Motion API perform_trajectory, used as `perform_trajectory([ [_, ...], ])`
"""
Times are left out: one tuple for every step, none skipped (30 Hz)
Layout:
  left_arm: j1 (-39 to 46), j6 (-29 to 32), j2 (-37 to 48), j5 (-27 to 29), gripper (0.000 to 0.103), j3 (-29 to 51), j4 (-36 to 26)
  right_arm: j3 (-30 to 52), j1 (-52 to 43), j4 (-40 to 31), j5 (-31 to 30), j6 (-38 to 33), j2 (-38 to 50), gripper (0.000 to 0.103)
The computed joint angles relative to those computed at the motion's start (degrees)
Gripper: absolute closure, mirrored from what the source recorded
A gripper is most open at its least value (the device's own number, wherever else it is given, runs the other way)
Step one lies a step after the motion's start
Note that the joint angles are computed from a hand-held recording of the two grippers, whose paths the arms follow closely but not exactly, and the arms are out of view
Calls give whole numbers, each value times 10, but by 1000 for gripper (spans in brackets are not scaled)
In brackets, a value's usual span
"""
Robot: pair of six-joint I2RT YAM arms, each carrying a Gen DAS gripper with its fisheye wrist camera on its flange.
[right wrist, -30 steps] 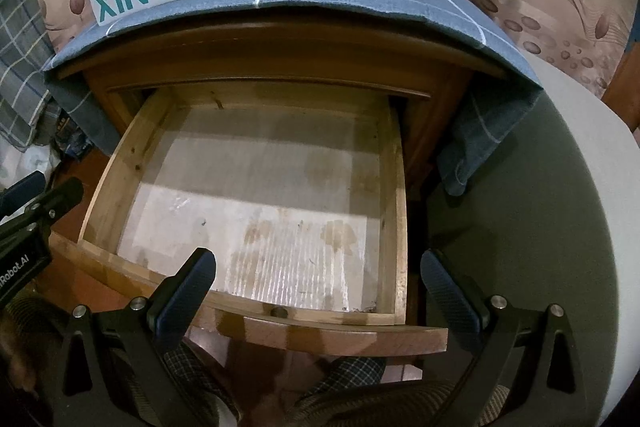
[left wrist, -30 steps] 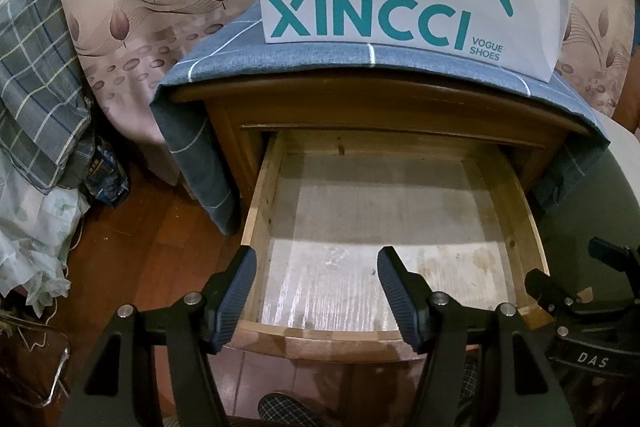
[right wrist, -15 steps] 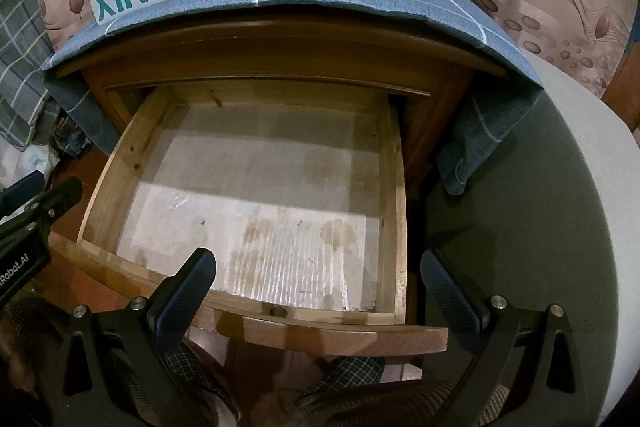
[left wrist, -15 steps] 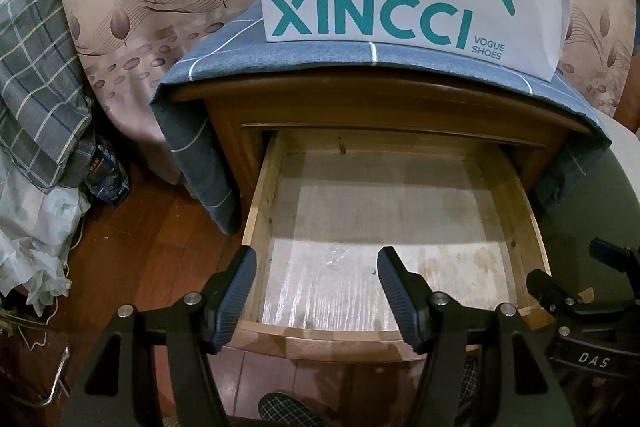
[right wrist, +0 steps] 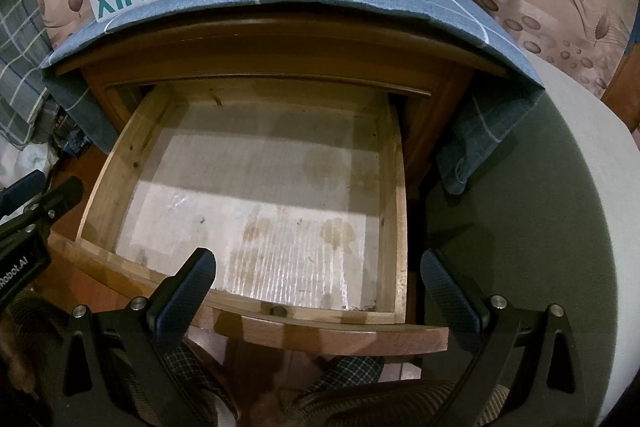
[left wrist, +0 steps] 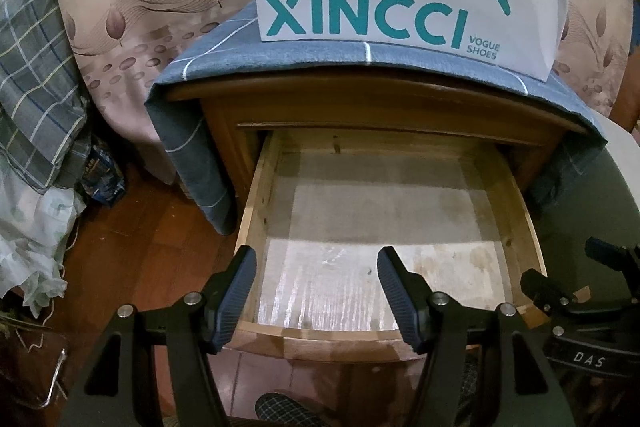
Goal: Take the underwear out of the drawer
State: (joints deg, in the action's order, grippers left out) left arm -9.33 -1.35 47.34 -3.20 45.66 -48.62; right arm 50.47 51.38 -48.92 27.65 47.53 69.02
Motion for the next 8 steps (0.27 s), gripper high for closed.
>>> perform_trajectory([
  [0, 0, -1, 0, 38, 0, 0, 0, 0, 0, 0, -1, 0, 2],
  [0, 1, -1, 2, 38, 0, 0, 1, 1, -1, 1, 1, 2, 2],
  [1, 2, -1, 3, 38, 0, 0, 1, 1, -1, 1, 1, 2, 2],
  [2, 3, -2, 4, 38, -1, -1, 2, 2, -2, 3, 1, 1, 2],
  [1, 3, -1, 3, 38, 0, -1, 1, 3, -1, 3, 2, 1, 2],
  [1, 3, 1, 2, 38, 1, -1, 1, 4, -1, 4, 2, -1, 2],
  [1, 2, 2, 2, 38, 2, -2, 0, 5, -1, 6, 4, -3, 2],
  [4, 3, 3, 4, 38, 3, -2, -2, 5, 1, 6, 4, -6, 2],
])
